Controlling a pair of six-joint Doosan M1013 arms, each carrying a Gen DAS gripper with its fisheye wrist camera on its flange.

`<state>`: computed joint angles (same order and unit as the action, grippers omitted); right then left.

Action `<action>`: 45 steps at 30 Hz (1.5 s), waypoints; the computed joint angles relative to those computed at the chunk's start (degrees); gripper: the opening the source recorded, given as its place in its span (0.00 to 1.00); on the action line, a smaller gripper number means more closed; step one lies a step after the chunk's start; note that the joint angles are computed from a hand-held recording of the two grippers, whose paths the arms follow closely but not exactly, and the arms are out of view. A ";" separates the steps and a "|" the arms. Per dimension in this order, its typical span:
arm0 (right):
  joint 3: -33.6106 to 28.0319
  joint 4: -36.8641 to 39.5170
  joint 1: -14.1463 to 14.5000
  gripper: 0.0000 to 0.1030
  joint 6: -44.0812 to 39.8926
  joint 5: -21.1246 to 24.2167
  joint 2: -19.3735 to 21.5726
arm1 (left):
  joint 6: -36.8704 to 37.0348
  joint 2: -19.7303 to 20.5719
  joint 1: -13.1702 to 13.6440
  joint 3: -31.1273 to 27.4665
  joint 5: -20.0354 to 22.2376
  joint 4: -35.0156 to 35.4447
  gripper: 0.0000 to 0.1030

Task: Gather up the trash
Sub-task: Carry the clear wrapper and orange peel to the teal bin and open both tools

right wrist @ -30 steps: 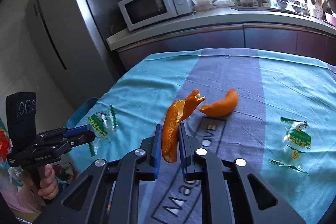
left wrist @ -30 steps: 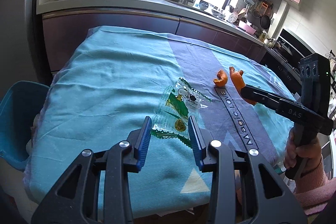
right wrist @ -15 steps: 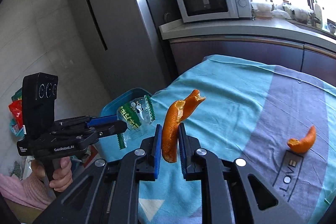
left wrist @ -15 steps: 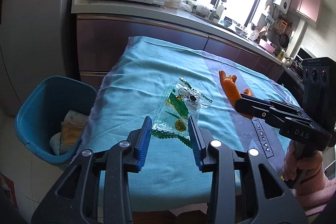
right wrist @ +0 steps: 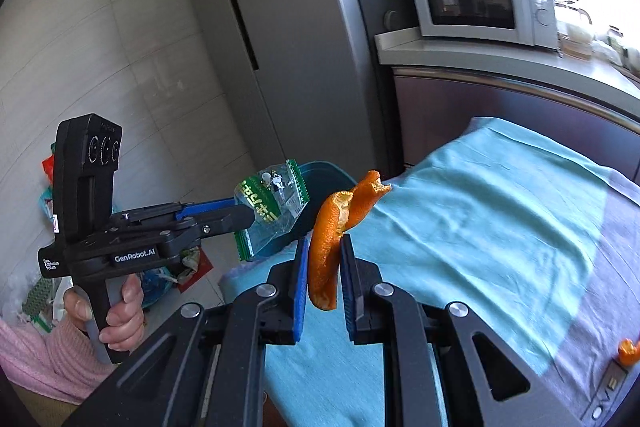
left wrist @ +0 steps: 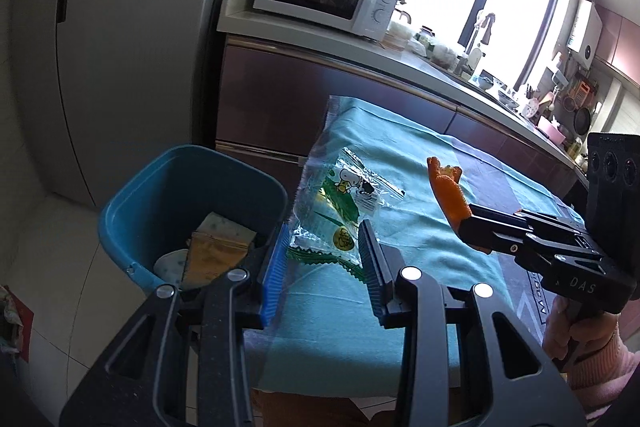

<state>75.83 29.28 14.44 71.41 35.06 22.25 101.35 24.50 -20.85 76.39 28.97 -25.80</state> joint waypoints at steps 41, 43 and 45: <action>-20.15 1.25 1.89 0.14 -0.23 15.62 14.29 | -19.29 4.27 4.11 -3.27 2.15 14.52 0.35; -21.16 0.66 2.03 0.14 0.52 16.27 15.00 | -20.00 4.78 4.17 -3.81 2.71 15.07 0.35; -22.20 0.69 2.05 0.14 0.85 17.26 15.73 | -20.78 5.29 4.23 -4.38 3.26 15.76 0.35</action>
